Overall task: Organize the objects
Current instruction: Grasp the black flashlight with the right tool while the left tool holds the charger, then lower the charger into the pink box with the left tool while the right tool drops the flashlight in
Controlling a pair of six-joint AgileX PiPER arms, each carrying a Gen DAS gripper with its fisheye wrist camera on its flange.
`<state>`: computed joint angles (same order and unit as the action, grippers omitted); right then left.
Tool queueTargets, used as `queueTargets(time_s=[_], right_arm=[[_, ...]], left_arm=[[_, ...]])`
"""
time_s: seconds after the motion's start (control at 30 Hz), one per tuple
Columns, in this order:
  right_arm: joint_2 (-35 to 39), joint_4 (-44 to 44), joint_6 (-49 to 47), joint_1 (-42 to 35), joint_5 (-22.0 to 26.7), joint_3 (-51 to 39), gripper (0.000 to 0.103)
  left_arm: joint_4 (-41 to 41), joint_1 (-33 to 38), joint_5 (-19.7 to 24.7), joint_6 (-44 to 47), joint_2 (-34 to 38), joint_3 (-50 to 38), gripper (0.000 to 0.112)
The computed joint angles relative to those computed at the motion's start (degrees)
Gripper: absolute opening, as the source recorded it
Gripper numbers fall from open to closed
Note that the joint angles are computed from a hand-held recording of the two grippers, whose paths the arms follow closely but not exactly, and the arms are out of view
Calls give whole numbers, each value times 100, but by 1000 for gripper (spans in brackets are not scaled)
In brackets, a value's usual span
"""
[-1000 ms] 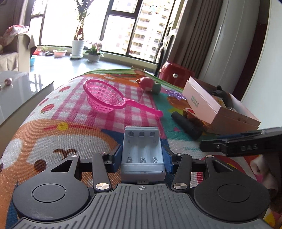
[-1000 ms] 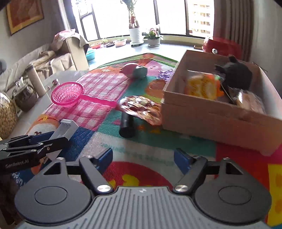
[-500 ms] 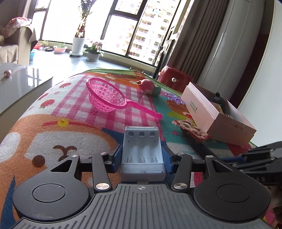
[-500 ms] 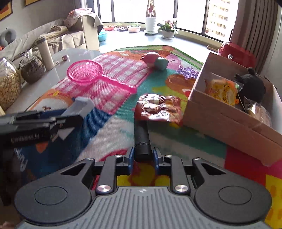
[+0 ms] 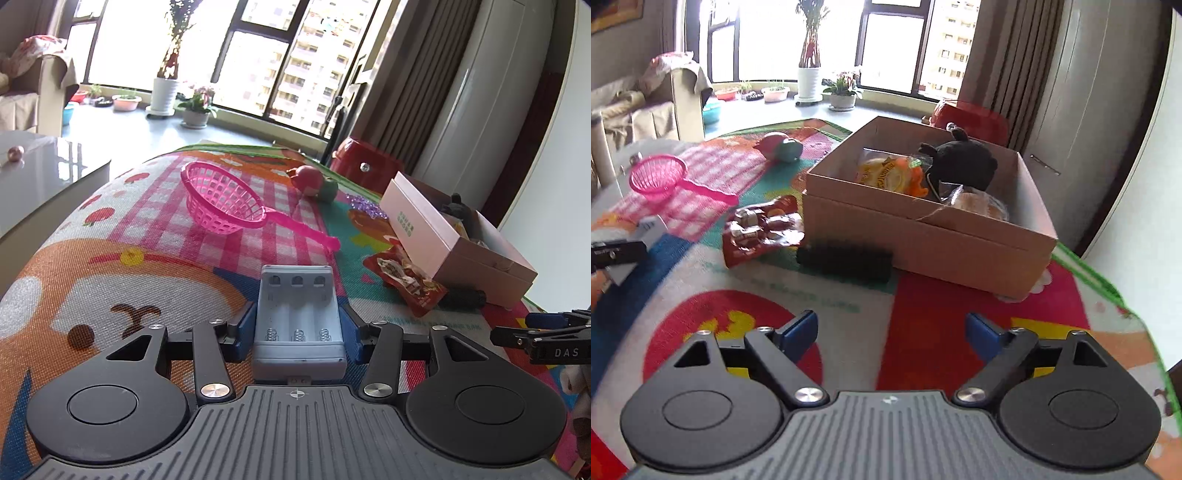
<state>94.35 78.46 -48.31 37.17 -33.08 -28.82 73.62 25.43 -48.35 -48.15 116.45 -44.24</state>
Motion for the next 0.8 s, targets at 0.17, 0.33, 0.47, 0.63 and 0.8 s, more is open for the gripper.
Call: queueTargets(time_s=[0.17,0.33,0.47,0.63,0.8], right_arm=[[617,-11,311,-326,174,-747,87],[1253,-14,-76,-726,915,-1608,87],[1309,311,-470,-561,765,-1761,75],[303,91,-448,-328,869,-899,75],[-1486,454,-886,-228,941,257,75]], left_arm=[[4,0,-3,-11,0,-2,53],[15,10,-14,-31,14,-11,53],[14,10,-13,-28,14,-10,53],[-70,-11,36,69,-20,37,53],[-293,-216,370,465,-391,416,53]])
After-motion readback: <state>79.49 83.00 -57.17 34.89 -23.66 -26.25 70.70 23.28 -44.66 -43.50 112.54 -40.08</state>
